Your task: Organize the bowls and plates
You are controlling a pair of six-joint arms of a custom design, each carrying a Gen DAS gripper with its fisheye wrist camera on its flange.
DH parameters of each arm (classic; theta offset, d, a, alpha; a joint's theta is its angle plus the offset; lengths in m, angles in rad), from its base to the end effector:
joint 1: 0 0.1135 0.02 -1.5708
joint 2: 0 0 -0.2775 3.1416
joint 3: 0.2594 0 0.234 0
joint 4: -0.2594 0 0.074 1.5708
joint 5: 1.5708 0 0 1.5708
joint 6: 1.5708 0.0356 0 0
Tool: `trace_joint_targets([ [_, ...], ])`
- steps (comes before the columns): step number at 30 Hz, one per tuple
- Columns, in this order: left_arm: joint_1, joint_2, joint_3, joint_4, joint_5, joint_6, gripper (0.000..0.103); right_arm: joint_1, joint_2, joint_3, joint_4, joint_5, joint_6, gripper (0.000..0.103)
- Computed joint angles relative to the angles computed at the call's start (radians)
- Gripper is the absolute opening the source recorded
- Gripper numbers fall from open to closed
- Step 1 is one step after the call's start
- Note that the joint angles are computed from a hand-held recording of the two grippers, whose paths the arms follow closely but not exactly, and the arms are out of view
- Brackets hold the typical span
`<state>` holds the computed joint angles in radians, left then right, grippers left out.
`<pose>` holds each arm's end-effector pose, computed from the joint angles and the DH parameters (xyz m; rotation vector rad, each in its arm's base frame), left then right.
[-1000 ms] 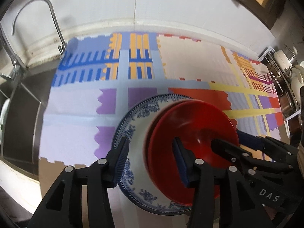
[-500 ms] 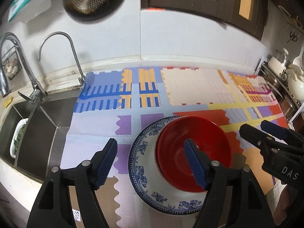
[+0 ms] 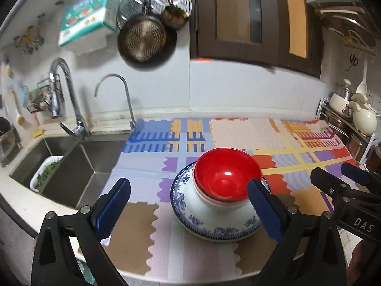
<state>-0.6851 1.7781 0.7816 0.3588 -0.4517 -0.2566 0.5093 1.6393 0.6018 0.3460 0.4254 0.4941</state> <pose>0.2697 -0.2003 0.1647 0.2113 2.1260 -0.0503 0.2583 0.1274 0.1582 0.2049 2.1821 0.0803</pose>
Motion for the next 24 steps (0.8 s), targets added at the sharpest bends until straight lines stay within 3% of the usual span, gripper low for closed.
trace_joint_targets([
  [5, -0.103, -0.132, -0.116, -0.016, -0.101, -0.068, 0.102, 0.126, -0.159, -0.137, -0.025, 0.145, 0.072, 0.091],
  [13, -0.307, -0.322, -0.225, -0.154, -0.291, -0.189, 0.103, 0.394, -0.405, -0.219, -0.301, 0.353, 0.275, 0.092],
  [24, -0.458, -0.436, -0.279, -0.285, -0.388, -0.280, 0.103, 0.700, -0.445, -0.165, -0.694, 0.572, 0.676, 0.092],
])
